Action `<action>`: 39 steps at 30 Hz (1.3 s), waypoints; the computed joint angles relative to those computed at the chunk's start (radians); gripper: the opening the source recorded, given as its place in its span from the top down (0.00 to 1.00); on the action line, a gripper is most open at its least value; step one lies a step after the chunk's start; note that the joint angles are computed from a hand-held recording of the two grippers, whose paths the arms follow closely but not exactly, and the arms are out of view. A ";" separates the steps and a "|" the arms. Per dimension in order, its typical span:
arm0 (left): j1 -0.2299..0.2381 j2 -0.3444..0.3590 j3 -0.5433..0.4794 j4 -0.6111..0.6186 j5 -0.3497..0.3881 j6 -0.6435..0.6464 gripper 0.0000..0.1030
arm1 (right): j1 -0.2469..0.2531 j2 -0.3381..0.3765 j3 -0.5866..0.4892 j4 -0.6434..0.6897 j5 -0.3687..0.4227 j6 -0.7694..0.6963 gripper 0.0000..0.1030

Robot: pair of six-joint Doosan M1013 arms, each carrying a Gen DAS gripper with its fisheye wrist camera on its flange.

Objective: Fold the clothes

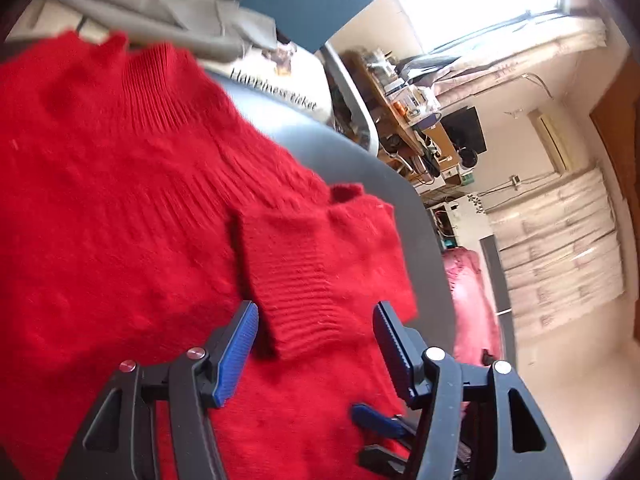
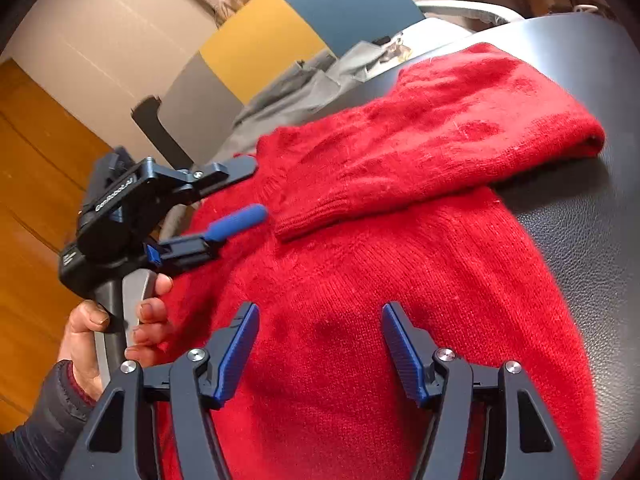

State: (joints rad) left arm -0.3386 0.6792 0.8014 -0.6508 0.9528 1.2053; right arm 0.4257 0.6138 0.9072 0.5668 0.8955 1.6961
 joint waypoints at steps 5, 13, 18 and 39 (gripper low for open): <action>-0.013 0.013 -0.011 0.029 0.024 -0.094 0.41 | -0.004 -0.012 0.039 0.055 -0.053 -0.059 0.34; -0.025 0.052 -0.084 0.082 0.064 -0.223 0.57 | 0.008 -0.009 0.036 0.036 -0.076 -0.115 0.26; -0.040 0.095 -0.164 0.136 0.120 -0.275 0.93 | 0.004 -0.013 0.048 0.060 -0.088 -0.131 0.26; 0.036 -0.158 0.000 0.300 -0.186 -0.114 0.94 | -0.023 -0.011 0.050 0.201 -0.060 -0.099 0.22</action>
